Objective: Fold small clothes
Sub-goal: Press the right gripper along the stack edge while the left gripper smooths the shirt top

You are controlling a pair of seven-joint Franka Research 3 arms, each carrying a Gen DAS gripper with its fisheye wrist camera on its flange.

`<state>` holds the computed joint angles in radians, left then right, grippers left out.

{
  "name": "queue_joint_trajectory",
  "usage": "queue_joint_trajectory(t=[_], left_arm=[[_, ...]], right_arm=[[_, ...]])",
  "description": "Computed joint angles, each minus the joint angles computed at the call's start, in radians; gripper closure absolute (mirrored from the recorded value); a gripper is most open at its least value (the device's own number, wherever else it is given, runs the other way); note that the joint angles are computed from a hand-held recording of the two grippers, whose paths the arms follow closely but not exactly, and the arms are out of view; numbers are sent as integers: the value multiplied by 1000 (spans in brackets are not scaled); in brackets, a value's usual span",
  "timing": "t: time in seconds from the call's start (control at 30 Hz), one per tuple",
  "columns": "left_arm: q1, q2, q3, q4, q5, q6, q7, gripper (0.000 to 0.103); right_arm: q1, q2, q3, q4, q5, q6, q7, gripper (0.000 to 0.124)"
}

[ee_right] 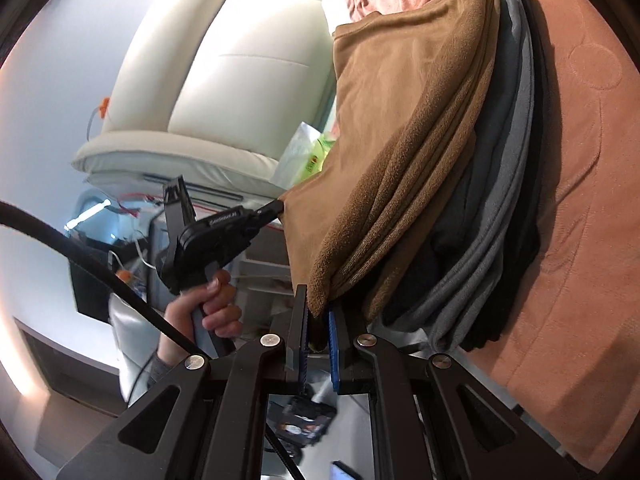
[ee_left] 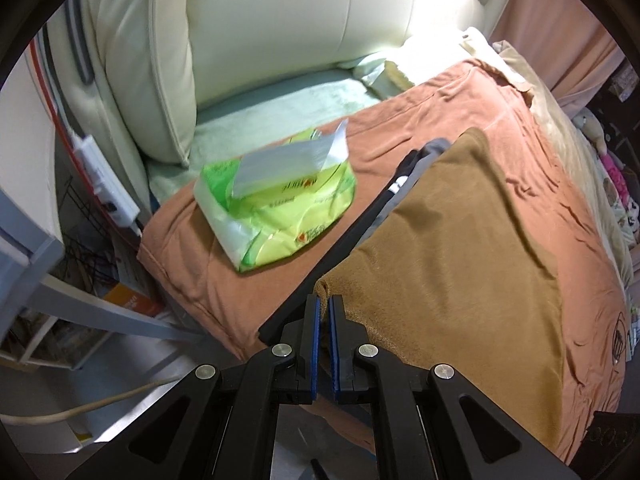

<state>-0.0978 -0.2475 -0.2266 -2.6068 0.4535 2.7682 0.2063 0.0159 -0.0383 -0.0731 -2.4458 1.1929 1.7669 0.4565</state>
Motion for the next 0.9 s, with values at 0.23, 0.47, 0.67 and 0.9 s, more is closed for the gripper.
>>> queue_joint_trajectory(t=[0.23,0.47,0.67,0.9], left_arm=[[-15,33,3,-10,-18,19,23,99],[-40,27,20,-36,-94,11,70,96],[-26,15,-17,28,-30,-86,42,82],[-42,66,-30,132,63,-116,23,58]], right_arm=[[-6,-15,-5,-32,-47,87,21,119],[-17,-30,-16,-52,-83,85,20,122],[-23,-67,-26,-13,-121,104,12,122],[-35,-2,-28,115,-113,134,18,102]])
